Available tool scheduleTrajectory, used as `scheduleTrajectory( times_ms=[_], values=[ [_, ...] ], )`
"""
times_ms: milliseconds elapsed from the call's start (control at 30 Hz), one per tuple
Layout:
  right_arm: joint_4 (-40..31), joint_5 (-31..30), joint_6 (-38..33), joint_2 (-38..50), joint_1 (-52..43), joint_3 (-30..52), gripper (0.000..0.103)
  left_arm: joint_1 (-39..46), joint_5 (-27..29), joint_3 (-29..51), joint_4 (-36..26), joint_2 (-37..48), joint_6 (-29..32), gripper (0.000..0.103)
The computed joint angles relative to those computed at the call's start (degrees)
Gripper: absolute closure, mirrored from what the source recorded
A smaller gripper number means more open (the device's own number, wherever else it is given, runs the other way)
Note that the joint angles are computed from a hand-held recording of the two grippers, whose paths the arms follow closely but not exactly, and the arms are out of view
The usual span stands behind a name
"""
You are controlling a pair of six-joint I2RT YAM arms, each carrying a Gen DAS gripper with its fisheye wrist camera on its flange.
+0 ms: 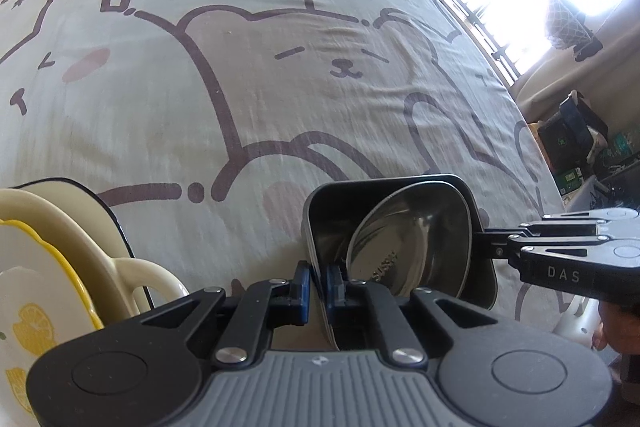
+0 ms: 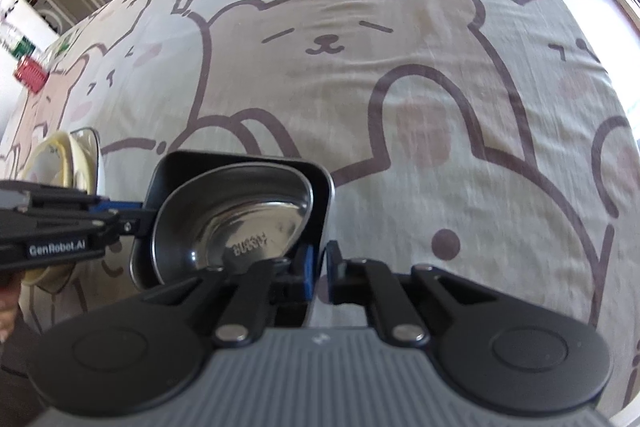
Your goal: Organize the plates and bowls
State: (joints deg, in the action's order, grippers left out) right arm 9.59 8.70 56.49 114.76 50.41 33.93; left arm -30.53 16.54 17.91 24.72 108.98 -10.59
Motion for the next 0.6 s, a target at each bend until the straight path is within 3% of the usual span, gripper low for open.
scheduleTrajectory(
  times_ms=[433, 600],
  values=[
    [-5.37, 4.03, 5.58, -6.31, 2.62, -0.93, 0.097, 2.46, 2.29, -2.24, -1.03, -7.37, -0.29, 0.1],
    [-8.29, 3.95, 6.28, -5.38, 2.95, 1.07, 0.097, 0.33, 0.12, -1.9, 0.53, -4.2, -0.41, 0.1]
  ],
)
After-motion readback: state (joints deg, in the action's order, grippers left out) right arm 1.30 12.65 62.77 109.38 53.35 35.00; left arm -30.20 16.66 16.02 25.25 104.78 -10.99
